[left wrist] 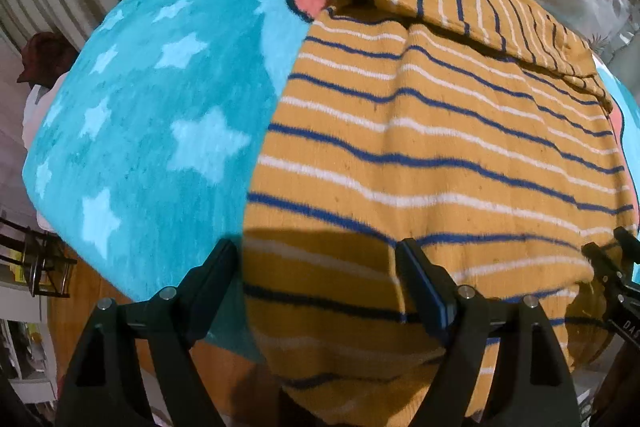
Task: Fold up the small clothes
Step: 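Grasp the hem with both tools and fold it up toward the collar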
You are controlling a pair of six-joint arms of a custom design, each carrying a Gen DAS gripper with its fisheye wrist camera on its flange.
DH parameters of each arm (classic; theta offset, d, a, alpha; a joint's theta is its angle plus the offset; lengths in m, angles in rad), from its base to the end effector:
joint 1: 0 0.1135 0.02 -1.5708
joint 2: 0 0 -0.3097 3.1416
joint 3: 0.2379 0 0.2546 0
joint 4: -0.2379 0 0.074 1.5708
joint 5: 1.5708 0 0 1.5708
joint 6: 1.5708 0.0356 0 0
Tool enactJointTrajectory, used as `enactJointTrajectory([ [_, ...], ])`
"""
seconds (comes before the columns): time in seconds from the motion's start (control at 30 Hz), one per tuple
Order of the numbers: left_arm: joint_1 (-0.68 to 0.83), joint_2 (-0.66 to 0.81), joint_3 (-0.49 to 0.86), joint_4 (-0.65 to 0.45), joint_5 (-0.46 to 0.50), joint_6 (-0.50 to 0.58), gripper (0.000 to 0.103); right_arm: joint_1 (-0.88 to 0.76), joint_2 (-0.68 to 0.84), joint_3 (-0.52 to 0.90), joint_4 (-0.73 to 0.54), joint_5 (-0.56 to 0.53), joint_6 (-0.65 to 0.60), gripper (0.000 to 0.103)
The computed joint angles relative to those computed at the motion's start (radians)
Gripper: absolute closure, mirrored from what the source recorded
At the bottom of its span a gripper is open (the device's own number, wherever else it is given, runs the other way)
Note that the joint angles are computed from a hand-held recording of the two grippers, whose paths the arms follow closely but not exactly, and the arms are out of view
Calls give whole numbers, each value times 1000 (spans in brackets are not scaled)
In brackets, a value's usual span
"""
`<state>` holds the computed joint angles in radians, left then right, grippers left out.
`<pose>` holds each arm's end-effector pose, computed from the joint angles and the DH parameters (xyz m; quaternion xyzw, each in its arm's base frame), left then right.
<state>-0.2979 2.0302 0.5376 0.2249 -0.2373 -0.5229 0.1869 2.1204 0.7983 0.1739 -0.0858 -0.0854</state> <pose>0.2595 -0.0709 0.0455 -0.1279 0.9734 0.0475 0.1841 0.3391 0.0672 0.0527 -0.1415 0.9666 0.0525 0.2071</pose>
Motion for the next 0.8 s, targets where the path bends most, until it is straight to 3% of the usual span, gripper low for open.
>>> enactJointTrajectory([
  [0.23,-10,-25,-80,67,54,-44,22,-28,-28,-65,35,-40,-4,14],
  [0.4,66,-52,-244,314,200,-1,22,-52,-62,-121,25,-68,-84,14],
  [0.6,196,62,-383,597,444,-5,22,-185,-137,-182,-50,-245,-168,15],
  [0.8,191,157,-414,742,513,-20,22,-295,-130,-132,-256,-361,-207,20],
])
